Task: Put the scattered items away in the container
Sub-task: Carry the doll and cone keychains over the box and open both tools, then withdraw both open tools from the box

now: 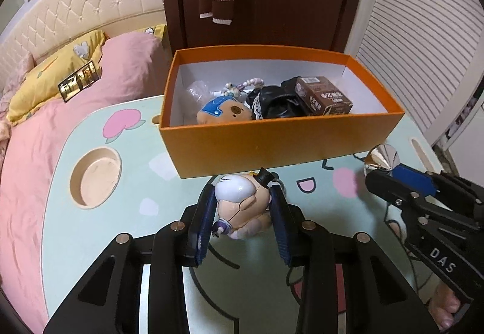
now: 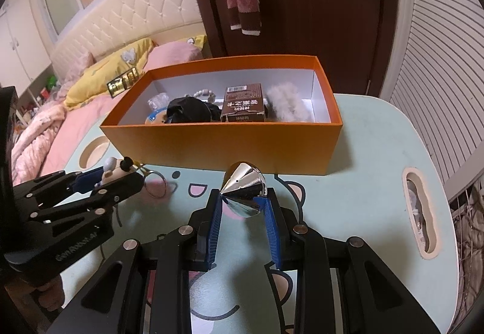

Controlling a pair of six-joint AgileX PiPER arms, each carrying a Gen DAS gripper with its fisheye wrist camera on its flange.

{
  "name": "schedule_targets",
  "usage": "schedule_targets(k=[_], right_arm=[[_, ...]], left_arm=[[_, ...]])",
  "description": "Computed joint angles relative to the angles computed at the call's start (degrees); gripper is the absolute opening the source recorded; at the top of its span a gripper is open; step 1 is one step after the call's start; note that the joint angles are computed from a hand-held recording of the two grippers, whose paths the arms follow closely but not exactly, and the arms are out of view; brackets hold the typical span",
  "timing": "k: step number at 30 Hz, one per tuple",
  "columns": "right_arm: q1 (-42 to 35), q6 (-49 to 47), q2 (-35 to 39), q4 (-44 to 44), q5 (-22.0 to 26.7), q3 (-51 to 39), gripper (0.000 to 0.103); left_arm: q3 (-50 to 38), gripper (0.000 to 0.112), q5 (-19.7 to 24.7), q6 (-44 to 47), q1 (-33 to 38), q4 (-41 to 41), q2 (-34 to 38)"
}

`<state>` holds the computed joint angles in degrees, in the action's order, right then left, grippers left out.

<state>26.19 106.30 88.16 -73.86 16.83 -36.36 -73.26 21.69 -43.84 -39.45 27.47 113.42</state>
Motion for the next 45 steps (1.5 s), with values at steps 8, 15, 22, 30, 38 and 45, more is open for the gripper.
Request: schedule_targets(k=[8, 15, 22, 30, 38, 45], right_arm=[[0.0, -9.8, -2.6, 6.9, 1.5, -1.9, 0.026], [-3.0, -16.7, -1.9, 8.7, 3.8, -9.0, 0.026], [-10.7, -31.5, 4.2, 21.3, -0.5, -15.9, 0.026], [-13.0, -43.1, 9.4, 31.1, -3.4, -19.1, 0.026], [-13.1, -34.5, 10.3, 24.1, -2.5, -19.4, 0.067], [-11.5, -39.8, 9.3, 29.5, 1.2, -19.6, 0.068]], left_arm=[[-1.5, 0.037, 0.9, 1.4, 0.8, 0.5, -2.7], [-10.0, 0.037, 2.2, 9.9, 2.4, -5.1, -1.7], [-24.0, 0.037, 6.5, 19.0, 4.8, -13.5, 6.5], [-32.5, 0.037, 10.6, 21.6, 5.4, -16.8, 14.0], [-33.7, 0.063, 14.1, 18.0, 5.6, -14.2, 14.9], [-29.6, 0.064, 14.2, 18.2, 5.0, -13.4, 12.0]])
